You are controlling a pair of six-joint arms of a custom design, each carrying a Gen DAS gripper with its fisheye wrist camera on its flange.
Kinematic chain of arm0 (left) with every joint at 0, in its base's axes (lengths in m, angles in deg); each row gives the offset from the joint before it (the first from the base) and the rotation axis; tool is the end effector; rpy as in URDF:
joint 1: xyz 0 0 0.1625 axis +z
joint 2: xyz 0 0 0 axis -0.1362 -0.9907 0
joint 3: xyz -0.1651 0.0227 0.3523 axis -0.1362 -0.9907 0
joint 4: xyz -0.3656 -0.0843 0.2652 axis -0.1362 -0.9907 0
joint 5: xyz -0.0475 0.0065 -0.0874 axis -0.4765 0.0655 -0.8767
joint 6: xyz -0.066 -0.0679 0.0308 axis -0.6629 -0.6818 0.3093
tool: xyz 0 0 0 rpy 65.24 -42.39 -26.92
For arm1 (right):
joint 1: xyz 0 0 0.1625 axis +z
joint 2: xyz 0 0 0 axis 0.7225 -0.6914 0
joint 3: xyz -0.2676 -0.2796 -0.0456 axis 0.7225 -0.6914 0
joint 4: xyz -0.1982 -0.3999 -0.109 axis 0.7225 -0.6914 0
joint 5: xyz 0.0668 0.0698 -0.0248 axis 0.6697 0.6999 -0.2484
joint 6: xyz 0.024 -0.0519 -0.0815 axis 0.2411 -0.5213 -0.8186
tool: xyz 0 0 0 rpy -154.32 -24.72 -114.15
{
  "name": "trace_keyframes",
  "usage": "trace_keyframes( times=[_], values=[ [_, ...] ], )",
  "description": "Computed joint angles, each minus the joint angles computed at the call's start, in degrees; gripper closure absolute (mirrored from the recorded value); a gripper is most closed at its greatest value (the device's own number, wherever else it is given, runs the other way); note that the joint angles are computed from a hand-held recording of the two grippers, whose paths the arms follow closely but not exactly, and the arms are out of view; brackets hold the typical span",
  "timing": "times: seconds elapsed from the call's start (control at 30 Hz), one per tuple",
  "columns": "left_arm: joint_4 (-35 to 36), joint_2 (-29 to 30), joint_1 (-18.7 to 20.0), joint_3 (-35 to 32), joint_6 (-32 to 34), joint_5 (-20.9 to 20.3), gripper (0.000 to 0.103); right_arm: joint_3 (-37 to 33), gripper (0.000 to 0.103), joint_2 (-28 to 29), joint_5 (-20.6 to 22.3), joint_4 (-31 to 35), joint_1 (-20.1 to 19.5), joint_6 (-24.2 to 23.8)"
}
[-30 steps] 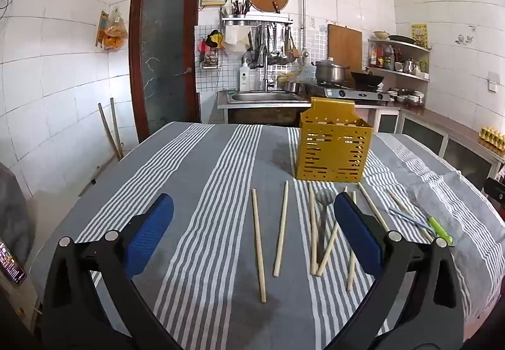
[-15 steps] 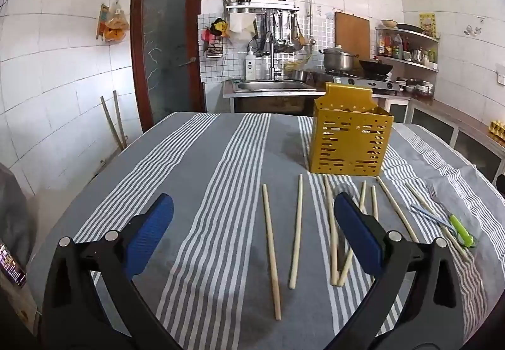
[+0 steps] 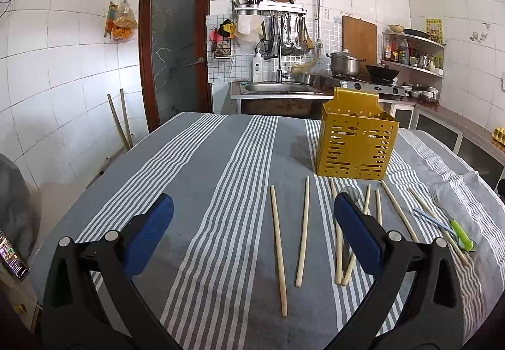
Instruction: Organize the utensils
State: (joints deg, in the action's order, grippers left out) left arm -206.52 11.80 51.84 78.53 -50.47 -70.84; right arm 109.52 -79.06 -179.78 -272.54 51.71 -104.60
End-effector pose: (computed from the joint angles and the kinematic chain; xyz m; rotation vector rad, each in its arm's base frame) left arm -0.2776 -0.5725 0.1733 0.5556 2.0338 -1.3018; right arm 0.1538 -0.5191 0.3012 0.3158 -1.9768 1.3585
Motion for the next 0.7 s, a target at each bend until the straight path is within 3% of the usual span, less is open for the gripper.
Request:
trace_keyframes(
  times=[0.53,0.7],
  values=[
    [-1.8,-4.8,-4.9,6.7,0.1,4.2,0.005,5.3,0.004,-4.0,2.3,-2.8,0.7,-1.2],
    [-0.1,-5.9,-5.2,7.2,-1.5,3.7,0.005,6.3,0.004,-4.7,2.2,-3.3,0.9,-1.4]
  ],
)
